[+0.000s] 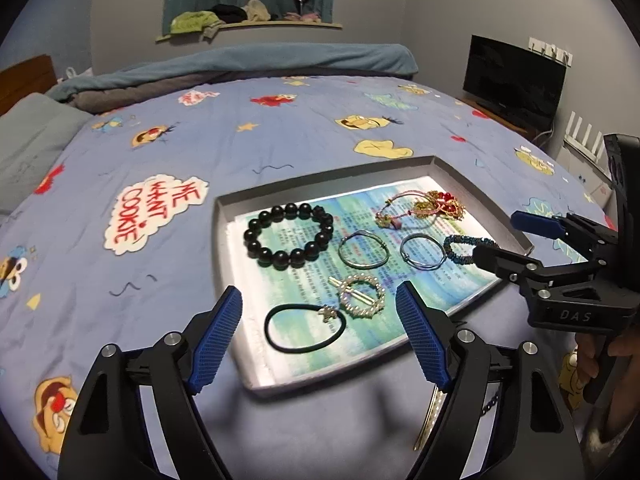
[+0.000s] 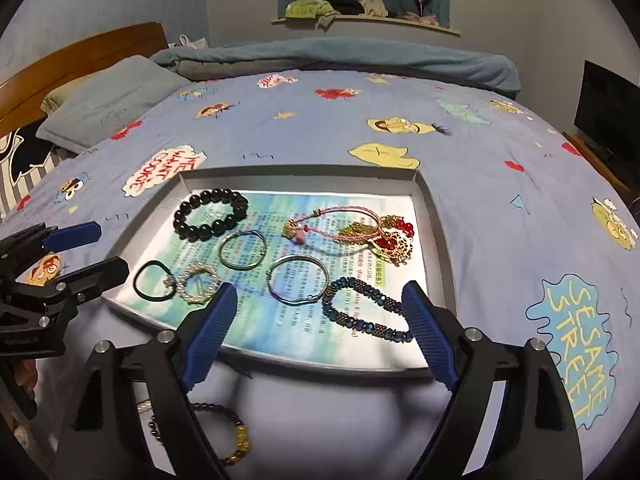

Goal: Organize jewelry
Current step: 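Move both open tools back to the remaining jewelry beside the tray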

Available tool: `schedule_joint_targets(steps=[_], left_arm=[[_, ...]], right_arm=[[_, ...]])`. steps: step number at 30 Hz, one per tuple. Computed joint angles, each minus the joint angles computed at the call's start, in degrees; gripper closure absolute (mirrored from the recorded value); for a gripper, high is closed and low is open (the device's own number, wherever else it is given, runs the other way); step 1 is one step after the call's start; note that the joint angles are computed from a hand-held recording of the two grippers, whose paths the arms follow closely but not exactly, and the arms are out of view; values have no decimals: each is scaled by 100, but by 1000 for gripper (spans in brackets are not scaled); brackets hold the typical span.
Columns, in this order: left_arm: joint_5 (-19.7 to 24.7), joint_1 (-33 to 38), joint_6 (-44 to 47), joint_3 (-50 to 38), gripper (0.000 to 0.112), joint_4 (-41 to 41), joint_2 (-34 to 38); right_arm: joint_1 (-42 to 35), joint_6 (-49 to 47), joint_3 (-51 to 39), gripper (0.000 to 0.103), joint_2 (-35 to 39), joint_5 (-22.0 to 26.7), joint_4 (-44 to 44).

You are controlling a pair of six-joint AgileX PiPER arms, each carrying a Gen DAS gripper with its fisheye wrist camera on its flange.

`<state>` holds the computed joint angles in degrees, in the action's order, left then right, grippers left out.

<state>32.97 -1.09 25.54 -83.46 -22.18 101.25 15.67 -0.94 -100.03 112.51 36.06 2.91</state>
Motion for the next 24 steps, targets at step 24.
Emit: schedule_joint_targets(steps=[24], left_arm=[[-719, 315, -97, 1146, 20, 41, -838]], right_arm=[[264, 1307, 1724, 6, -1050, -1361, -1402]])
